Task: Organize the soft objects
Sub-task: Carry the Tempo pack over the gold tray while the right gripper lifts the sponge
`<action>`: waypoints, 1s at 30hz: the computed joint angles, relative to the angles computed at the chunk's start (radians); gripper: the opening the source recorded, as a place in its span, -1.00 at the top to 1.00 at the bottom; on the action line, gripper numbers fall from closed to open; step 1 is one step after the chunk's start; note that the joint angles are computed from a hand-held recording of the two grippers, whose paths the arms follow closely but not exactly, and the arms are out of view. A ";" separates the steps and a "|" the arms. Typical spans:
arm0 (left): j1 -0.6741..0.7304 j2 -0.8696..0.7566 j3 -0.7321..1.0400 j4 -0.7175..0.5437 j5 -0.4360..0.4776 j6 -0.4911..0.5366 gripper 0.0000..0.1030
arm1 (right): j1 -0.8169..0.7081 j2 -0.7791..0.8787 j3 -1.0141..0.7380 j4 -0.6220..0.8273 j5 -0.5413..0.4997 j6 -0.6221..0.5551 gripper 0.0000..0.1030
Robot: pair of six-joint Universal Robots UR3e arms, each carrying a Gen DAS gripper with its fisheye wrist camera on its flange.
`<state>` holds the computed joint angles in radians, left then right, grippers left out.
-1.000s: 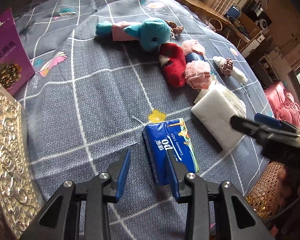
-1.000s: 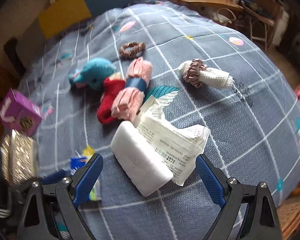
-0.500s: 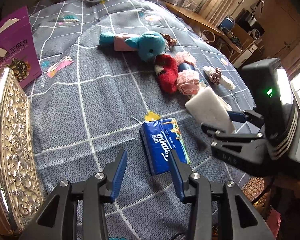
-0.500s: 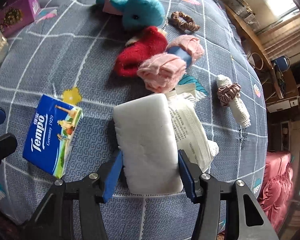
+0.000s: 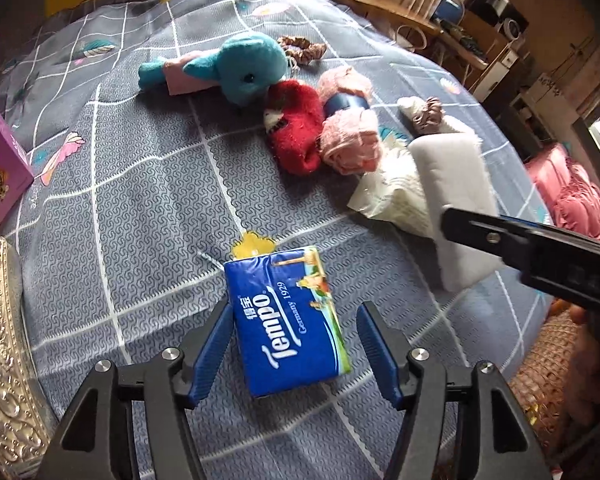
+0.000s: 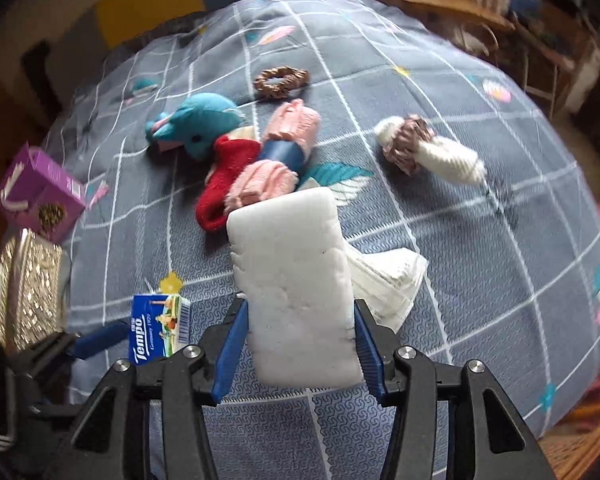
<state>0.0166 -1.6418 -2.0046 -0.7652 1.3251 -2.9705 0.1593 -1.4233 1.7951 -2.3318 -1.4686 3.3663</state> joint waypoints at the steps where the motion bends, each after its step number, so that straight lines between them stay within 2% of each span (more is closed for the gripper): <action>1: -0.005 -0.017 0.009 0.002 0.009 -0.009 -0.22 | 0.001 -0.006 0.005 -0.009 0.004 0.002 -0.01; 3: -0.004 -0.028 0.000 0.027 0.011 -0.010 -0.06 | -0.002 -0.016 0.021 -0.028 0.019 0.003 -0.01; 6: 0.020 0.002 -0.028 0.032 -0.028 0.033 -0.01 | -0.023 -0.042 0.052 -0.046 0.043 0.009 -0.01; 10: 0.088 0.088 0.000 -0.041 -0.100 0.074 -0.01 | -0.027 -0.049 0.057 -0.050 0.050 0.007 -0.01; 16: 0.248 0.104 0.273 -0.207 -0.165 0.092 -0.02 | -0.031 -0.057 0.062 -0.046 0.052 0.005 -0.01; 19: 0.374 0.082 0.414 -0.245 -0.181 0.089 -0.02 | -0.034 -0.059 0.065 -0.046 0.054 0.006 -0.01; 24: 0.677 0.103 0.510 -0.302 -0.251 0.149 -0.02 | -0.031 -0.050 0.058 -0.042 0.054 0.002 -0.01; 28: 0.981 0.194 0.432 -0.359 -0.361 0.264 -0.02 | -0.026 -0.041 0.045 -0.029 0.049 -0.006 -0.01; 30: 1.141 0.256 0.357 -0.412 -0.418 0.365 -0.02 | -0.022 -0.036 0.037 -0.021 0.044 -0.010 -0.01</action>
<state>1.1577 -1.3863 -1.6472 -1.1775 0.9076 -2.6051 0.1368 -1.4594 1.8323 -2.3528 -1.4250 3.3565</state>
